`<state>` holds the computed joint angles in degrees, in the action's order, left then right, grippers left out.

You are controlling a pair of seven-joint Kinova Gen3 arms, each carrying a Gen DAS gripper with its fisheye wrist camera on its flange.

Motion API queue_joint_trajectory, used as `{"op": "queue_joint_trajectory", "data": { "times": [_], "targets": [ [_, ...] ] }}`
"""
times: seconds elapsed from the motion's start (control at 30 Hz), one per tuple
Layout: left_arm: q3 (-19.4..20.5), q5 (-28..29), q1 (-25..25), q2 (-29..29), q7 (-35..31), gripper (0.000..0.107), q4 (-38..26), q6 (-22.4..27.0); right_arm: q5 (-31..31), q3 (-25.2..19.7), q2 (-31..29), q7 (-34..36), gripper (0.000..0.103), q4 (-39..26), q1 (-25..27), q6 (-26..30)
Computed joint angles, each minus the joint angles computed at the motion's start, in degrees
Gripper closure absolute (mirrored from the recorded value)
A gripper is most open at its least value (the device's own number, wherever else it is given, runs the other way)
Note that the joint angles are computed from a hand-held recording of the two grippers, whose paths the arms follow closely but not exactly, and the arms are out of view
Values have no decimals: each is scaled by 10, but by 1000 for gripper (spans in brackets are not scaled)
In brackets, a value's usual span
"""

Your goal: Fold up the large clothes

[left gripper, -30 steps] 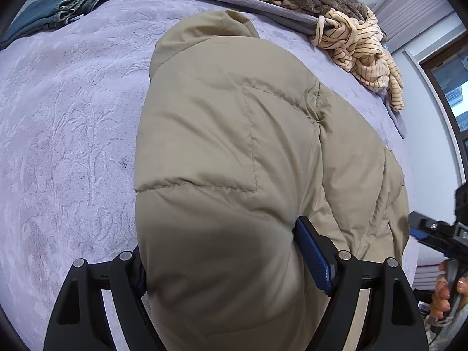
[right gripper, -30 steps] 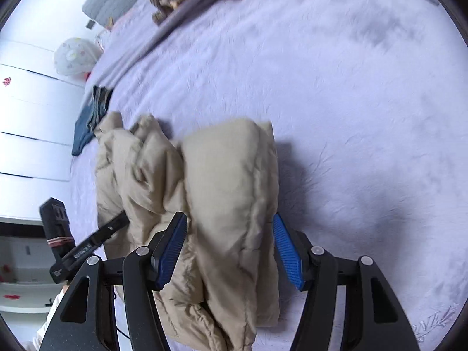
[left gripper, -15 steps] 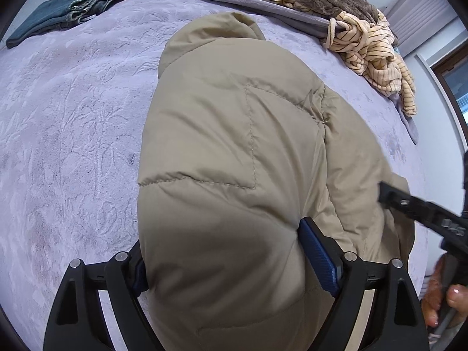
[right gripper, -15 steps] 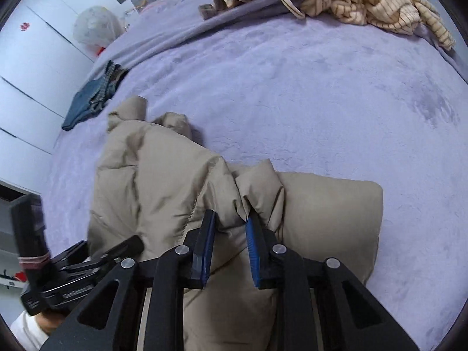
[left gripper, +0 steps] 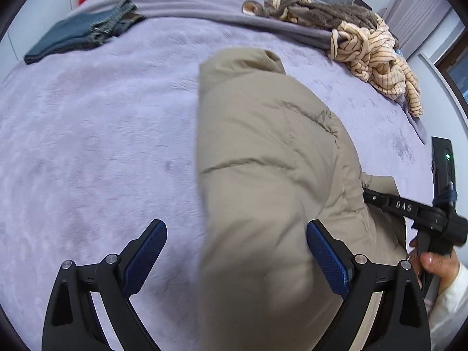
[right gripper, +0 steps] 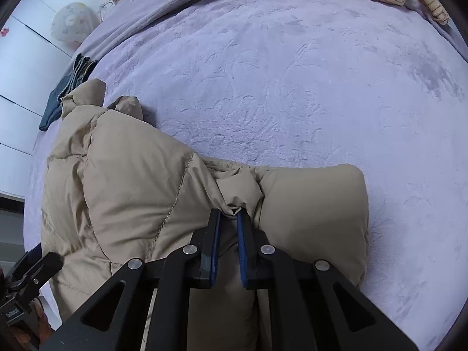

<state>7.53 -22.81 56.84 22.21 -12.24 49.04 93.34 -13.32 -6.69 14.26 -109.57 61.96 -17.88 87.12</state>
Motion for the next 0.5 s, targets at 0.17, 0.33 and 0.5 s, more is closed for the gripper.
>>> {"op": "queue_joint_trajectory", "data": {
  "times": [0.17,0.33,0.5],
  "targets": [
    [13,10,23,-11,24,10,31,30,-28,0,-9,4,92,-6,15,15],
    [22,9,32,-19,61,10,56,29,-49,-2,-40,-1,88,-30,21,66],
    [27,4,37,-12,67,10,44,43,-65,-7,-107,3,88,-11,16,102]
  ]
}}
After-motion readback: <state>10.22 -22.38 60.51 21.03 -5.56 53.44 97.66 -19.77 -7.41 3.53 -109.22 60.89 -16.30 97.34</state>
